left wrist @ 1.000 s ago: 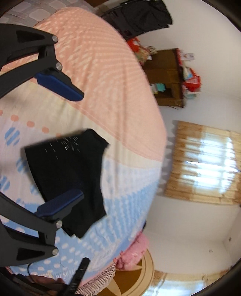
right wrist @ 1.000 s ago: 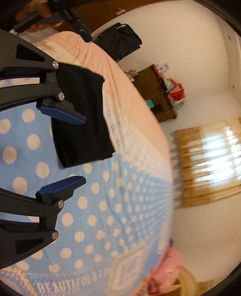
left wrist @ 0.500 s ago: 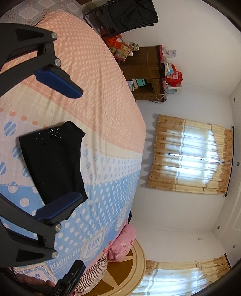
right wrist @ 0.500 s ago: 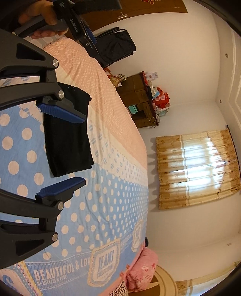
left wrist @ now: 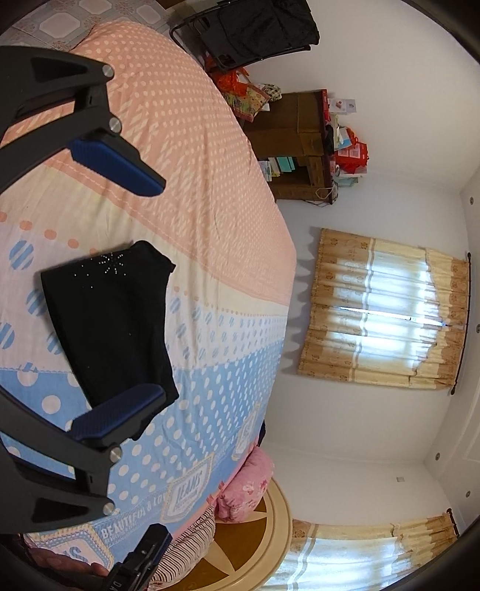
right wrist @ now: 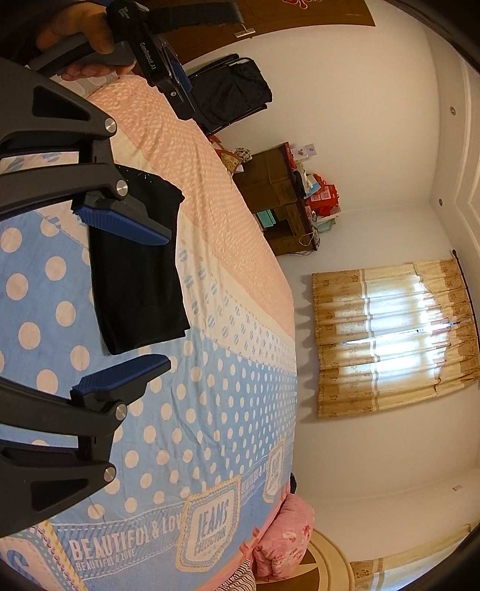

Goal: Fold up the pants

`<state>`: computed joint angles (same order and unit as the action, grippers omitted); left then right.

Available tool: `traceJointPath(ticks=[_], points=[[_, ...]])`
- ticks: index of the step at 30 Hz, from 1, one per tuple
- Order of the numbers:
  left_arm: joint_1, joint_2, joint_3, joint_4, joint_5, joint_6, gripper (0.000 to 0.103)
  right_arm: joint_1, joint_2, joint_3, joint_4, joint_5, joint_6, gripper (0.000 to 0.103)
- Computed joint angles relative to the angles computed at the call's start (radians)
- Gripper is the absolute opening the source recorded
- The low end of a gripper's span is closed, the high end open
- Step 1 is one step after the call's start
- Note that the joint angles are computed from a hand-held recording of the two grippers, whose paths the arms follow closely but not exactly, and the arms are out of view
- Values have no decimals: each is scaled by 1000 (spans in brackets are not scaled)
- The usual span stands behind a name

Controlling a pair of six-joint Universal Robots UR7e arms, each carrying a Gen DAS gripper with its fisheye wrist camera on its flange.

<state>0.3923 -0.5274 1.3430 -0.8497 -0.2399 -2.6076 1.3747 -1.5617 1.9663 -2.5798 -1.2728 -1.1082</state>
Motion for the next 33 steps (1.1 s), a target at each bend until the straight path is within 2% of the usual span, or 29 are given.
traceJointPath(ticks=[18, 26, 33], points=[[1, 6, -2, 4, -6, 5, 103, -5, -4, 7, 1, -1, -5, 64], [-3, 24, -36, 81, -19, -39, 103, -23, -19, 20, -4, 26, -17, 64], [-12, 62, -112, 261, -27, -173, 103, -23, -27, 22, -6, 31, -24, 64]])
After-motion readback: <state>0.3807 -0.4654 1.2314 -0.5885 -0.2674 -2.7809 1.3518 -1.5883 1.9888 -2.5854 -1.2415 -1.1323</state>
